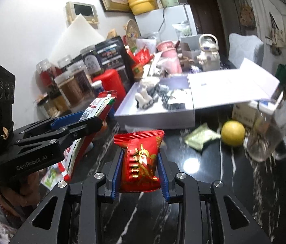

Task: Organize soft objects
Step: 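Lift the red candy packet and the noodle packet over the open box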

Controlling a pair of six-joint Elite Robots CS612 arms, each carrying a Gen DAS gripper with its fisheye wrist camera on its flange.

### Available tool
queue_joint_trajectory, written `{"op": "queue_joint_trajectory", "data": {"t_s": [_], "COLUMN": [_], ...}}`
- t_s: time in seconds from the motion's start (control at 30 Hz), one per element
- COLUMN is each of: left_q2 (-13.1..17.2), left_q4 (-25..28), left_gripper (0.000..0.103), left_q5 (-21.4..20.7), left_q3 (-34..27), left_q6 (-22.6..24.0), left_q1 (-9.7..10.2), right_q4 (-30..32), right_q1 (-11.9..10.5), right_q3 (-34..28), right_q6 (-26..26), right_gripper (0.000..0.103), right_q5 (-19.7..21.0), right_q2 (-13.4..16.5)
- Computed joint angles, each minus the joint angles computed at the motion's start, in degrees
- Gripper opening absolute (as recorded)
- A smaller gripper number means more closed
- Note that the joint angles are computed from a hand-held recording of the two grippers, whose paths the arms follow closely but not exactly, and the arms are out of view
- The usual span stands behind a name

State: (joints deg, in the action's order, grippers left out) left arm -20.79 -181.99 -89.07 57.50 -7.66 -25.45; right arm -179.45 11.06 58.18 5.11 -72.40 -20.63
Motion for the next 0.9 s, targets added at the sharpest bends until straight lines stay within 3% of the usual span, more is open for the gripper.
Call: {"op": "queue_joint_trajectory", "data": {"t_s": [0.47, 0.9], "left_q2": [4.7, 14.0], "left_q4": [0.2, 7.2], "left_gripper": [0.045, 0.045], "left_q5": [0.7, 1.6], "left_q3": [-12.0, -32.3], "left_q6": [0.9, -1.7], "left_q1": [1.27, 2.53], "right_q4": [4.5, 13.8], "right_q1": [-0.3, -0.7], "right_q3": [-13.9, -35.9], "right_q6": [-1.3, -2.5], "right_gripper": [0.032, 0.032], "right_q5": [1.2, 0.5], "right_q2": [4.9, 14.4]}}
